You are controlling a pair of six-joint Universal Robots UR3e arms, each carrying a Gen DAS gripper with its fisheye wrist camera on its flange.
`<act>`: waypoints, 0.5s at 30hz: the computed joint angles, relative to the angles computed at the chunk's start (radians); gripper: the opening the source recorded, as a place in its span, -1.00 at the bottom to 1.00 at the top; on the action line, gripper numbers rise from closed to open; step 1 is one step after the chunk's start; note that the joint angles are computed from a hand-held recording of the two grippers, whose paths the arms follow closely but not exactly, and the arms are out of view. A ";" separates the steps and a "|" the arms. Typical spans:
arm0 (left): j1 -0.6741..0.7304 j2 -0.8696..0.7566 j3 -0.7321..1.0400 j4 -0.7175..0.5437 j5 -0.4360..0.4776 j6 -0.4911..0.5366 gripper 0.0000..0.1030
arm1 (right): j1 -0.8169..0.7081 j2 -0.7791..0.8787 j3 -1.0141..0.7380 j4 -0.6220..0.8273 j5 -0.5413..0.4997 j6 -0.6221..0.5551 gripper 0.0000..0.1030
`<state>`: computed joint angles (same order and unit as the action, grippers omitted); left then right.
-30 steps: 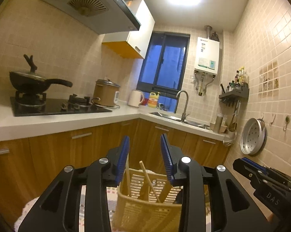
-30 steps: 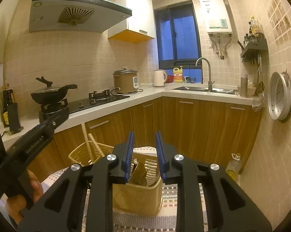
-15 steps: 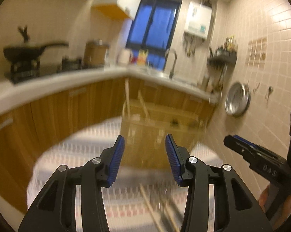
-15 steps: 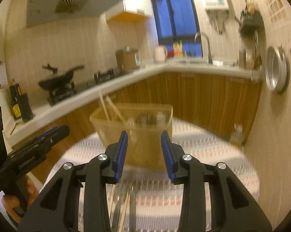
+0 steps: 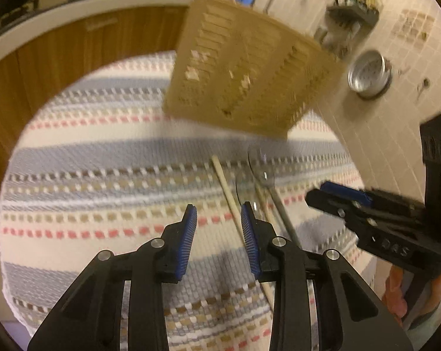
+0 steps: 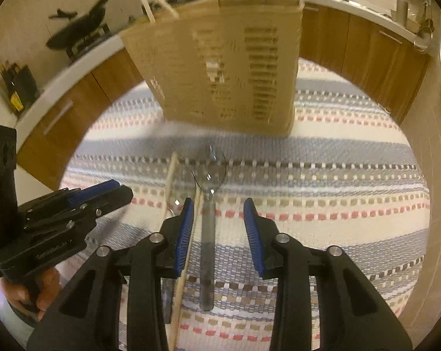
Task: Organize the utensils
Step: 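Move both open tools back down toward the remaining utensils, then grasp a wooden chopstick with the left tool while the right tool grasps a clear spoon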
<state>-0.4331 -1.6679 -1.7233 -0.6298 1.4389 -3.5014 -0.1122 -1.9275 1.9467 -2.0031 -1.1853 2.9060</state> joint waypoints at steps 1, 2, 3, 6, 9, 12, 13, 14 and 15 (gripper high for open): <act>-0.011 -0.013 0.014 -0.019 0.004 0.013 -0.43 | 0.011 0.024 -0.008 0.007 0.001 -0.001 -0.53; -0.021 -0.029 0.036 -0.036 0.012 0.022 -0.43 | 0.016 0.045 -0.018 0.011 -0.002 0.000 -0.54; -0.032 -0.040 0.047 -0.048 0.024 0.032 -0.43 | 0.024 0.066 -0.025 0.010 -0.006 0.004 -0.54; -0.075 -0.064 0.065 -0.055 0.077 0.032 -0.43 | 0.022 0.105 -0.040 0.017 0.016 0.005 -0.55; -0.090 -0.077 0.071 -0.061 0.095 0.031 -0.43 | 0.029 0.121 -0.045 0.018 0.029 0.001 -0.55; -0.106 -0.100 0.087 -0.056 0.123 0.028 -0.44 | 0.048 0.140 -0.049 -0.002 0.010 0.016 -0.59; -0.110 -0.105 0.095 -0.063 0.133 0.026 -0.44 | 0.053 0.149 -0.050 -0.011 0.009 0.024 -0.60; -0.119 -0.121 0.116 -0.073 0.144 0.022 -0.44 | 0.052 0.156 -0.053 -0.013 0.008 0.025 -0.60; -0.128 -0.133 0.139 -0.090 0.159 0.022 -0.44 | 0.055 0.162 -0.056 -0.016 0.008 0.027 -0.60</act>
